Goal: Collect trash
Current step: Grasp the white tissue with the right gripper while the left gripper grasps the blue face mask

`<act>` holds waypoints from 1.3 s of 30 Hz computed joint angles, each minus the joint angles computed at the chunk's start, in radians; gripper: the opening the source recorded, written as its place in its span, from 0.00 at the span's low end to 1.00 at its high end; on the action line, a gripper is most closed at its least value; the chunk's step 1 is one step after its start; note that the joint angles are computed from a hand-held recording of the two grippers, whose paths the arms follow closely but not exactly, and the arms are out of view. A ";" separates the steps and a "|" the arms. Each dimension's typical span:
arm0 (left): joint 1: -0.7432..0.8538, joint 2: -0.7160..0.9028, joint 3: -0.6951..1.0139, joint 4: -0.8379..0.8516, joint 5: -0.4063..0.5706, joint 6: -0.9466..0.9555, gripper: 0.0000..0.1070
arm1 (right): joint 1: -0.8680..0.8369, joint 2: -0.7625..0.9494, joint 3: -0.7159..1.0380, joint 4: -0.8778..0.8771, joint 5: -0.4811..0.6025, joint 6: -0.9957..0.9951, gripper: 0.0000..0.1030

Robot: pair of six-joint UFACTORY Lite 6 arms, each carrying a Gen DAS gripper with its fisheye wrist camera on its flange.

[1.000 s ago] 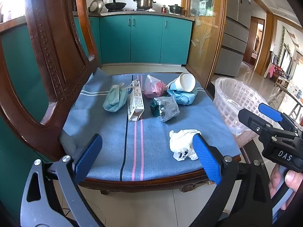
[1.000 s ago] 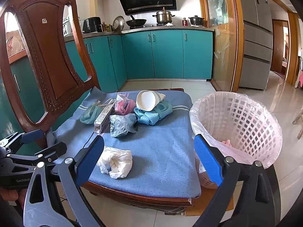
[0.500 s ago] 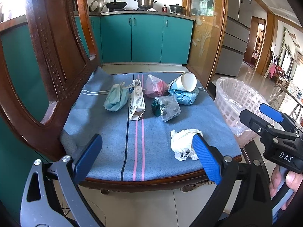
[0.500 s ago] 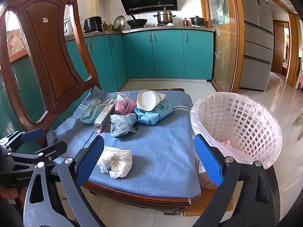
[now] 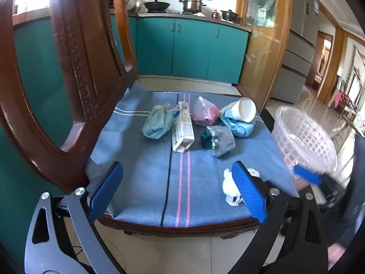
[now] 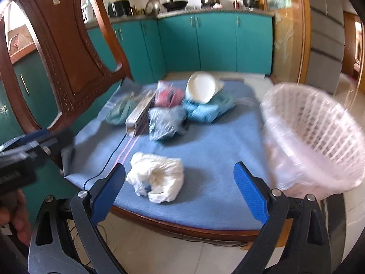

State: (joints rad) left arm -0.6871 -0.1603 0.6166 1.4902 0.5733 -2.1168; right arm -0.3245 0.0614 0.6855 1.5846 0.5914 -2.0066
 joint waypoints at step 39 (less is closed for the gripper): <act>0.380 0.756 0.696 -0.131 -0.193 0.439 0.64 | -0.218 0.155 0.347 -0.239 0.239 0.283 0.42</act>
